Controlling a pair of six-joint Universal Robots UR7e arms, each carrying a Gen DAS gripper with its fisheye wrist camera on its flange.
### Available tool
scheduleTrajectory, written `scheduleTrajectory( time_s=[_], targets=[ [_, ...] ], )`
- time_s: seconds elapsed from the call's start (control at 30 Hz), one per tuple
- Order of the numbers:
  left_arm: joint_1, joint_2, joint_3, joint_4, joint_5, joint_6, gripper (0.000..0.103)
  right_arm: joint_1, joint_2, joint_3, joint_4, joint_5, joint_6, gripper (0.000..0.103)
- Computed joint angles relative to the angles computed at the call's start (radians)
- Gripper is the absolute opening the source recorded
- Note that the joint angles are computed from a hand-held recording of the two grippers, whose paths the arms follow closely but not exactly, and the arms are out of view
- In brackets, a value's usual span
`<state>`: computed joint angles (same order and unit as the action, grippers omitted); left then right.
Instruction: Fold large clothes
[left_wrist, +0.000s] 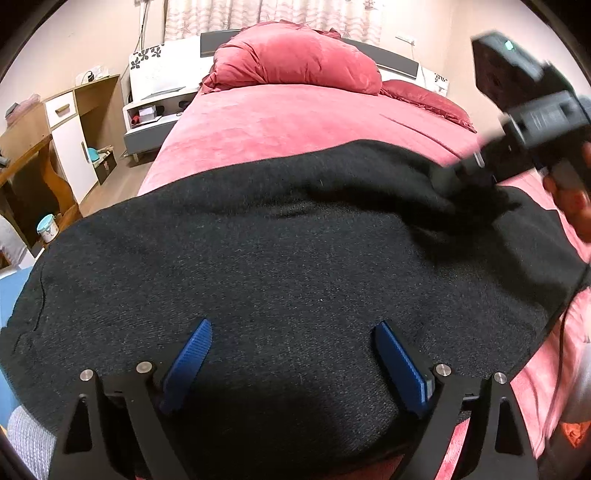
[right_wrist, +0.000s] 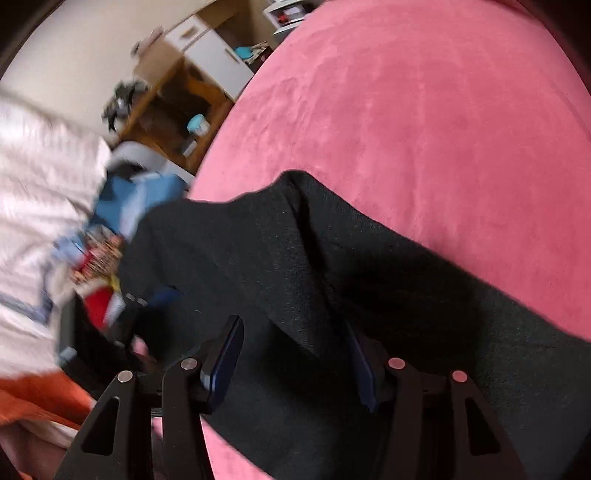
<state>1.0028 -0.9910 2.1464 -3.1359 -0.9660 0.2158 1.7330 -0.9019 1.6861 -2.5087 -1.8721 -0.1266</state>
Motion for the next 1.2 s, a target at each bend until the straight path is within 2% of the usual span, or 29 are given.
scheduleTrajectory(
  time_s=[0.07, 0.13, 0.23, 0.3, 0.33, 0.4, 0.43, 0.53, 0.57, 0.6, 0.63, 0.67, 0.7, 0.73, 0.83, 0.9, 1.0, 1.07, 1.17, 1.2],
  targets=[
    [0.000, 0.001, 0.000, 0.000, -0.001, 0.000, 0.091, 0.000, -0.008, 0.009, -0.051, 0.025, -0.019, 0.057],
    [0.000, 0.001, -0.001, 0.000, 0.000, 0.000, 0.091, -0.006, 0.017, -0.040, -0.050, 0.065, -0.018, 0.057],
    [0.000, 0.001, -0.001, 0.000, -0.001, -0.001, 0.091, -0.011, 0.063, -0.129, 0.019, 0.056, 0.046, 0.057],
    [0.001, 0.002, -0.002, 0.000, -0.002, -0.001, 0.091, -0.026, 0.070, -0.148, 0.051, 0.096, 0.099, 0.057],
    [0.000, 0.001, -0.001, 0.000, -0.001, -0.001, 0.091, -0.040, 0.080, -0.171, 0.102, 0.146, 0.121, 0.057],
    [-0.001, 0.002, 0.001, -0.001, -0.001, -0.003, 0.092, -0.078, 0.115, -0.226, 0.244, 0.297, 0.156, 0.057],
    [-0.002, 0.002, 0.001, -0.001, -0.001, -0.002, 0.092, -0.086, 0.128, -0.239, 0.273, 0.336, 0.157, 0.057],
    [0.000, 0.004, -0.002, 0.002, -0.003, 0.000, 0.094, -0.088, 0.142, -0.222, 0.183, 0.373, 0.185, 0.062],
    [0.000, 0.005, -0.003, 0.002, -0.003, 0.002, 0.094, -0.090, 0.149, -0.219, 0.142, 0.378, 0.220, 0.062],
    [0.001, 0.005, -0.004, 0.002, -0.005, 0.002, 0.094, -0.085, 0.159, -0.212, 0.078, 0.347, 0.253, 0.053],
    [0.003, 0.005, -0.005, 0.003, -0.010, 0.001, 0.094, -0.076, 0.142, -0.183, 0.026, 0.302, 0.262, 0.032],
    [0.004, 0.005, -0.006, 0.003, -0.012, 0.001, 0.094, -0.062, 0.139, -0.170, -0.023, 0.241, 0.265, 0.022],
    [0.004, 0.006, -0.006, 0.003, -0.012, 0.002, 0.094, -0.059, 0.130, -0.142, -0.093, 0.221, 0.266, 0.017],
    [0.003, 0.006, -0.005, 0.003, -0.011, 0.003, 0.094, -0.064, 0.124, -0.114, -0.155, 0.244, 0.277, 0.014],
    [0.001, 0.008, -0.003, -0.002, -0.008, 0.005, 0.094, -0.070, 0.089, -0.022, -0.331, 0.284, 0.239, 0.013],
    [0.001, 0.008, -0.002, 0.001, -0.008, 0.005, 0.094, -0.065, 0.104, -0.010, -0.396, 0.255, 0.205, 0.013],
    [0.000, 0.005, -0.002, 0.006, -0.009, 0.002, 0.094, -0.072, 0.155, -0.040, -0.385, 0.165, 0.220, 0.013],
    [-0.002, 0.005, 0.000, 0.006, -0.005, 0.002, 0.094, -0.078, 0.155, -0.050, -0.370, 0.171, 0.209, 0.012],
    [-0.007, 0.004, 0.005, 0.003, 0.000, 0.003, 0.095, -0.066, 0.117, -0.041, -0.320, 0.164, 0.135, 0.013],
    [-0.008, 0.002, 0.007, 0.000, 0.001, 0.003, 0.095, -0.058, 0.111, -0.039, -0.320, 0.175, 0.140, 0.013]
  ],
)
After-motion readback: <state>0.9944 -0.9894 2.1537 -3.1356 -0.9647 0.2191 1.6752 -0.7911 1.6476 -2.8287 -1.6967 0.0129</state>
